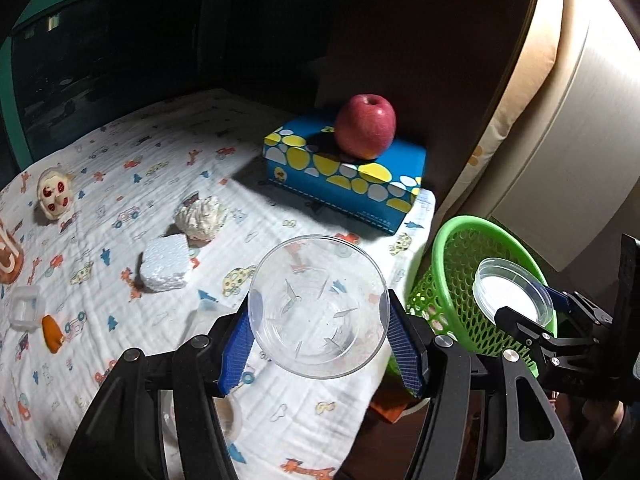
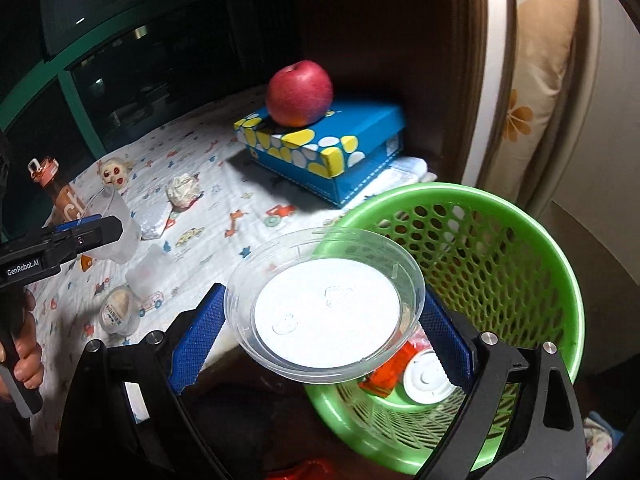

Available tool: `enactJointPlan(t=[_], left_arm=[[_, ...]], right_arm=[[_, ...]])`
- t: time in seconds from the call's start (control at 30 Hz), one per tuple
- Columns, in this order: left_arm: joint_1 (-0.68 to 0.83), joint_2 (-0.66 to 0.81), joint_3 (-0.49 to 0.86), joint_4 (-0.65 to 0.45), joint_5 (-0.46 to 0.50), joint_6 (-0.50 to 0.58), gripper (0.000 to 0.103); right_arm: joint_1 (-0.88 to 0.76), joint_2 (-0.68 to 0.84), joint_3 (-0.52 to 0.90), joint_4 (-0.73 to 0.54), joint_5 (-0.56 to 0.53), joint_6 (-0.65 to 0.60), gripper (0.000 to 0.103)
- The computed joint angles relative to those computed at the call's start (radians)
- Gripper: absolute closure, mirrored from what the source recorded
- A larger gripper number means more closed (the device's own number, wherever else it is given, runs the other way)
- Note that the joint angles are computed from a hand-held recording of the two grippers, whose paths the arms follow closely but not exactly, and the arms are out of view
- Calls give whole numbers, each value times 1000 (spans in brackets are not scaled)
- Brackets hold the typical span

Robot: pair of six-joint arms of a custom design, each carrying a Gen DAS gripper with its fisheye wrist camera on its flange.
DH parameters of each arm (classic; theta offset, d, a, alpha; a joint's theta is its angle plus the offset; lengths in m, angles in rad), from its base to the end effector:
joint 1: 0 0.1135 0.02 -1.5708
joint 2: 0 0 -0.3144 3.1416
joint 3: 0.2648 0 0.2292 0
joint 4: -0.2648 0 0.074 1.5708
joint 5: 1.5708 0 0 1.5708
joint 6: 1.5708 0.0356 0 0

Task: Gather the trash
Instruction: 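Carry both held tubs over the green wastebasket and release them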

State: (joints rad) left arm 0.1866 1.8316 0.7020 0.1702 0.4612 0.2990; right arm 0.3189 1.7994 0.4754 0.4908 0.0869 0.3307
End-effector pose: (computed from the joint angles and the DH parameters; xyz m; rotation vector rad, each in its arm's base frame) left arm 0.3081 0.0420 0.1562 0.3150 2.4063 -0.3679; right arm 0.2641 0.0839 0.1389 0.0547 2.4086 0.1978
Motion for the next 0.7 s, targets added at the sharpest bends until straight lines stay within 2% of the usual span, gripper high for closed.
enactJointPlan(t=[0.7], left_arm=[[-320, 15, 29, 33, -139, -110, 44]], right_arm=[[-315, 45, -130, 137, -124, -57, 9]])
